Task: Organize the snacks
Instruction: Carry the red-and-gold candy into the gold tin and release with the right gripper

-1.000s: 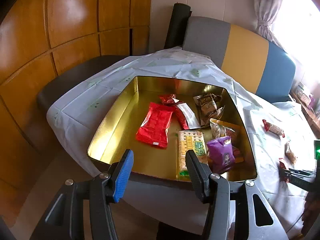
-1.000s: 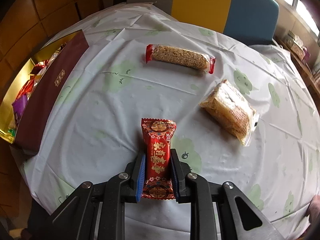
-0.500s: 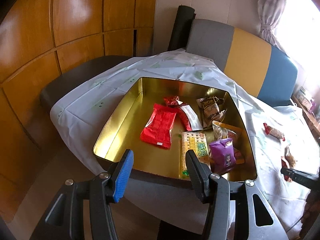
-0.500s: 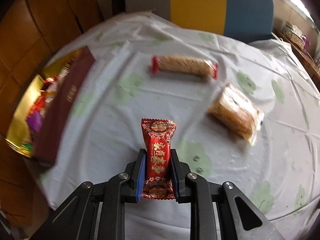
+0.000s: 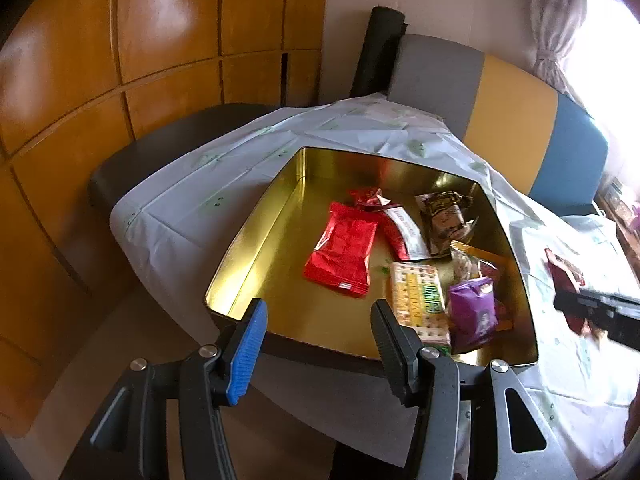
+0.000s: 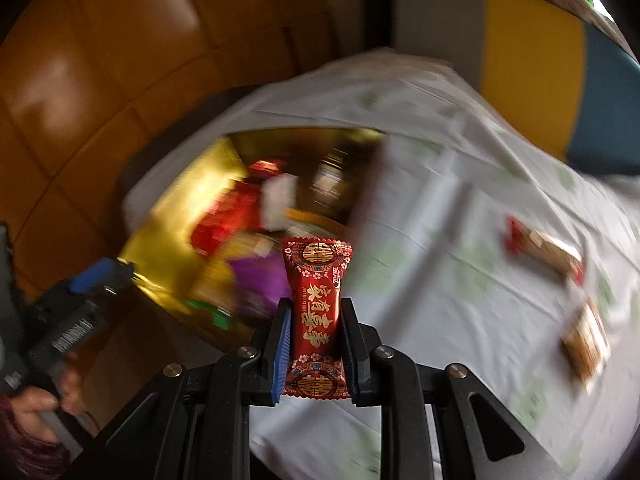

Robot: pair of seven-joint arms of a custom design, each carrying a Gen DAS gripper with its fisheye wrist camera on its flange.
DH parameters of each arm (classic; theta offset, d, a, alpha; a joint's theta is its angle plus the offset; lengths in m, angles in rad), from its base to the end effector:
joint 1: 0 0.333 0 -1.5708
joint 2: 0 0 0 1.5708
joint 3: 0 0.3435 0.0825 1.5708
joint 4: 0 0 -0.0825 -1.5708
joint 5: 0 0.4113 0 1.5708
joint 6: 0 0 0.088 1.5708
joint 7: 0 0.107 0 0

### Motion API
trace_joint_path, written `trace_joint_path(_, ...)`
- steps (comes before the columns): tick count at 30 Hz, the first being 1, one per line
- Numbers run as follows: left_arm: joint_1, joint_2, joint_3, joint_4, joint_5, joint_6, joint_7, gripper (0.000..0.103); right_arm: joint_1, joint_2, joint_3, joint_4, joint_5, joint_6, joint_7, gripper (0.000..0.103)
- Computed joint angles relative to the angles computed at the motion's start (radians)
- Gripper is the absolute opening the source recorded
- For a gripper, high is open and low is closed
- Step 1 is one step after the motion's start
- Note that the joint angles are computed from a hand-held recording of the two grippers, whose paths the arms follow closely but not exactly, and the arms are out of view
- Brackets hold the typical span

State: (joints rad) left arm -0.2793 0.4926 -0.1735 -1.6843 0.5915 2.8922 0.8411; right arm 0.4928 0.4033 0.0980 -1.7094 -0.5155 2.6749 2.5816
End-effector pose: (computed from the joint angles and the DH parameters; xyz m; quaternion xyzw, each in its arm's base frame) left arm 0.6702 -0.3391 0.4060 -0.5907 0.7166 -0.3135 0.1980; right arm 0.6073 0.4140 0.4299 -0.6568 0.6857 -0.1525 0.2744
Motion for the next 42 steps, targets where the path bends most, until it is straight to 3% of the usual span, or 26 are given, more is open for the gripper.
trace_joint_path(4, 0.019, 0.017, -0.023, 0.015, -0.035, -0.032, 0.033, 0.055, -0.007, 0.118, 0.025, 0.175, 0.054, -0.018, -0.088, 0.022)
trace_joint_path(7, 0.011, 0.015, -0.01, 0.013, -0.027, -0.027, 0.029, 0.055, -0.013, 0.217, 0.044, 0.305, 0.118, -0.035, -0.149, 0.022)
trace_joint_path(9, 0.013, 0.017, -0.008, 0.015, -0.032, -0.031, 0.028, 0.055, -0.005, 0.294, 0.052, 0.412, 0.15, -0.091, -0.204, 0.022)
trace_joint_path(14, 0.019, 0.026, -0.003, 0.022, -0.041, -0.038, 0.023, 0.055, 0.001, 0.356, 0.07, 0.474, 0.235, -0.151, -0.296, 0.022)
trace_joint_path(16, 0.022, 0.027, -0.003, 0.021, -0.045, -0.038, 0.018, 0.055, 0.016, 0.382, 0.052, 0.514, 0.244, -0.188, -0.304, 0.022)
trace_joint_path(20, 0.018, 0.026, 0.006, 0.02, -0.037, -0.04, 0.003, 0.054, 0.039, 0.416, -0.011, 0.565, 0.244, -0.168, -0.208, 0.026)
trace_joint_path(21, 0.017, 0.025, 0.007, 0.017, -0.034, -0.038, 0.001, 0.054, 0.053, 0.44, -0.035, 0.608, 0.229, -0.213, -0.181, 0.026)
trace_joint_path(23, 0.019, 0.022, 0.001, 0.013, -0.034, -0.04, 0.005, 0.052, 0.032, 0.476, -0.011, 0.654, 0.26, -0.259, -0.196, 0.026)
trace_joint_path(28, 0.022, 0.019, -0.01, 0.008, -0.036, -0.039, 0.022, 0.052, -0.018, 0.405, 0.038, 0.505, 0.32, -0.106, -0.185, 0.04)
trace_joint_path(37, 0.009, -0.006, -0.004, -0.015, -0.015, -0.016, 0.018, 0.052, 0.004, 0.258, 0.008, 0.307, 0.22, 0.021, -0.12, 0.04)
trace_joint_path(42, 0.021, -0.017, -0.027, -0.032, -0.021, 0.011, 0.055, 0.052, 0.034, 0.135, -0.036, 0.167, 0.092, 0.079, -0.08, 0.04)
